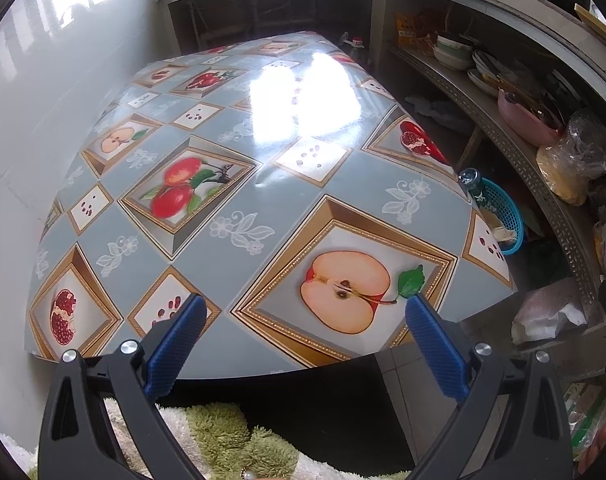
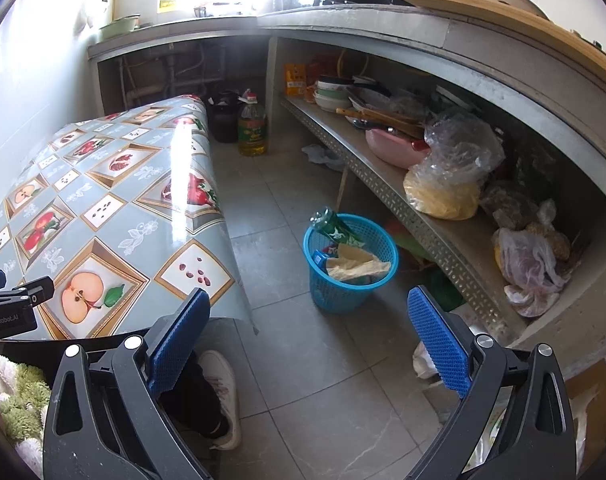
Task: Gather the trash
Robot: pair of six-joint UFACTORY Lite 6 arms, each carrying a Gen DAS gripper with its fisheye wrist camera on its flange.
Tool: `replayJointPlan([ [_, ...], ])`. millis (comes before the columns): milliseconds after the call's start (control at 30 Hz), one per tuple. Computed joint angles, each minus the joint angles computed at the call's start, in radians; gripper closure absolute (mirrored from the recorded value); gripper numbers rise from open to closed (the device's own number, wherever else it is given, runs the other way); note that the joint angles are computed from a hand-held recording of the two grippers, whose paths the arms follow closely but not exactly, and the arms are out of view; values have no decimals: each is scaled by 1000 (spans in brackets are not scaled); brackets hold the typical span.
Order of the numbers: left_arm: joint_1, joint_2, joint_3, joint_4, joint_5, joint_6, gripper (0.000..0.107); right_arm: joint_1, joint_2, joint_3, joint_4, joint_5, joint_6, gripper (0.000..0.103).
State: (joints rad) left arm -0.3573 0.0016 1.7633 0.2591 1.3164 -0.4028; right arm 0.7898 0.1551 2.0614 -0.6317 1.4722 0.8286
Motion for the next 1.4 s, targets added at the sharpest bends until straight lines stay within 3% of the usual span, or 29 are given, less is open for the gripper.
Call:
replayJointPlan([
  [1400,-4,12,16,-14,8,18,9,7,2,13,-6,17,2,8],
])
